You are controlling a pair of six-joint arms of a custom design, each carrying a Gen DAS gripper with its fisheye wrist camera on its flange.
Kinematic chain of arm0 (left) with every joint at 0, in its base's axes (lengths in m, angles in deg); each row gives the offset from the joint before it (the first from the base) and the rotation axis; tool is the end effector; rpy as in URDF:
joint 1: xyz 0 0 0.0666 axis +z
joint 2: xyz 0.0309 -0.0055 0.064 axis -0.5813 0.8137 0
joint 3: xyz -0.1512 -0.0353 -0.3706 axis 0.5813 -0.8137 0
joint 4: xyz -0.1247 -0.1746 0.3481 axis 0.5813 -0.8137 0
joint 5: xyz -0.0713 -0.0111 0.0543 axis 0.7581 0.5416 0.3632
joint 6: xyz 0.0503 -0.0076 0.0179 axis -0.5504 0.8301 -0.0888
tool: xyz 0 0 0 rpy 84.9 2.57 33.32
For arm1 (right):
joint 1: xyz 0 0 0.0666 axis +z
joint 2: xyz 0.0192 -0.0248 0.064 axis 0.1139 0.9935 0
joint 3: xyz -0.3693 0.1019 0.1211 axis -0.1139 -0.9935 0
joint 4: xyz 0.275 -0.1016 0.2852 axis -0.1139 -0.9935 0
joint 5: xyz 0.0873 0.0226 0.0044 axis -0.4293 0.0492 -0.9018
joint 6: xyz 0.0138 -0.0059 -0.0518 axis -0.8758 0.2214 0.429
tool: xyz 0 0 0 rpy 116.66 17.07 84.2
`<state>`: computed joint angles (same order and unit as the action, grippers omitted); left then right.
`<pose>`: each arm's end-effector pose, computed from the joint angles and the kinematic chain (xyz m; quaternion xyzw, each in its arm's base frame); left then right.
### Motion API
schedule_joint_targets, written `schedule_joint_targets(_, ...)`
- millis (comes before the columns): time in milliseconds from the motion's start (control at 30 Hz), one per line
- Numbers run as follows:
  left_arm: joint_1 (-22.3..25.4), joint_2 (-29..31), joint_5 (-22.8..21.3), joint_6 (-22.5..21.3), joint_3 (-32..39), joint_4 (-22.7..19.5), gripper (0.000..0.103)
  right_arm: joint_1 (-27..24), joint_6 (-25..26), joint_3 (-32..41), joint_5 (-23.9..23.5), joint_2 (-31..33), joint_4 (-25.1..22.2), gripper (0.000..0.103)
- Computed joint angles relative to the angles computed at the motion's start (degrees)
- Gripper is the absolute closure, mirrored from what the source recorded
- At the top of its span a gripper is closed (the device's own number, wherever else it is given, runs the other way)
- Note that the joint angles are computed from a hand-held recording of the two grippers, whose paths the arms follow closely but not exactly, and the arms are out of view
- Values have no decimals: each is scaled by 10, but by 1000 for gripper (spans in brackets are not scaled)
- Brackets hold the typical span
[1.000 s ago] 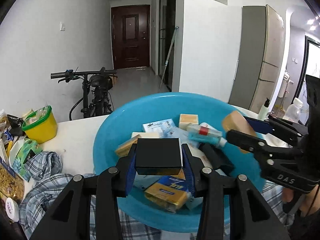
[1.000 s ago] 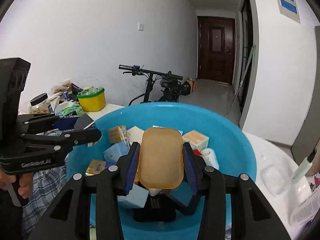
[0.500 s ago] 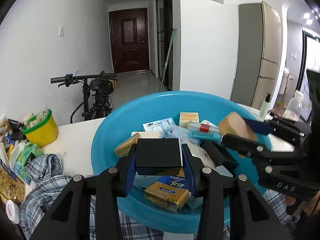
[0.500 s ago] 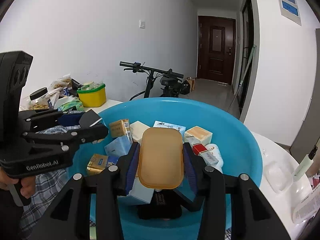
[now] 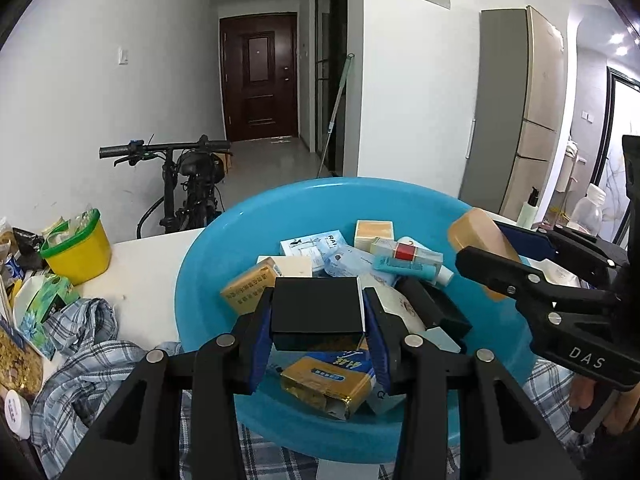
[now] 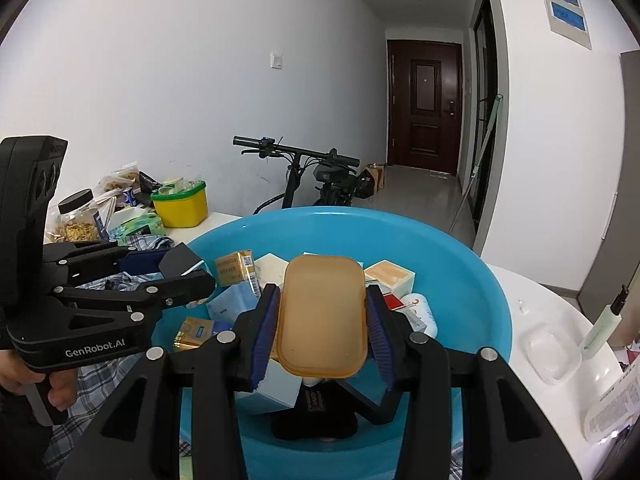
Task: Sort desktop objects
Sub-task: 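Carry the black box and the sponge over the blue basin with both grippers, then open the left gripper to drop the black box into the basin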
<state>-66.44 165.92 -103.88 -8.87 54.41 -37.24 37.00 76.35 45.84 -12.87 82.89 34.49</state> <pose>0.4817 -0.2750 0.5206 0.0478 0.8858 -0.0318 0.4606 0.5076 0.3022 0.5254 -0.2653 0.8151 0.1694 0.4864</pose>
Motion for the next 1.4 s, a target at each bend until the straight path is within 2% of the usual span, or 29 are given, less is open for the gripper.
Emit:
schedule_joint_targets(100,2,-1,5,4,-2,1,59,-3,-12,-10,-15,-7,18,61)
schedule_joint_targets(200,2,-2,-1,6,-4,5,59,1,-5,-12,-1,-9,23,61)
schedule_joint_targets(800,-3,-3,-14,3,-3,0,59,0,-12,-15,-4,-8,25,61)
schedule_joint_targets(833,-4,-3,-18,3,-3,1,51,0,-13,-16,-3,-8,26,61)
schedule_joint_targets(867,-5,-3,-22,5,-3,1,22,0,-13,-16,-2,-8,25,61)
schedule_joint_targets(900,-6,-2,-33,8,-2,-1,7,-1,-15,-16,-3,-8,25,61)
schedule_joint_targets(933,-9,-5,-55,12,-7,7,0,-1,-16,-15,-4,-8,24,61)
schedule_joint_targets(1000,-8,-9,-64,11,-9,12,0,-1,-14,-16,-2,-8,23,61)
schedule_joint_targets(1167,3,-7,-41,29,-4,-7,0,0,-12,-16,-2,-7,22,61)
schedule_joint_targets(1400,2,-1,-44,27,-1,-14,0,1,-11,-16,2,-5,17,61)
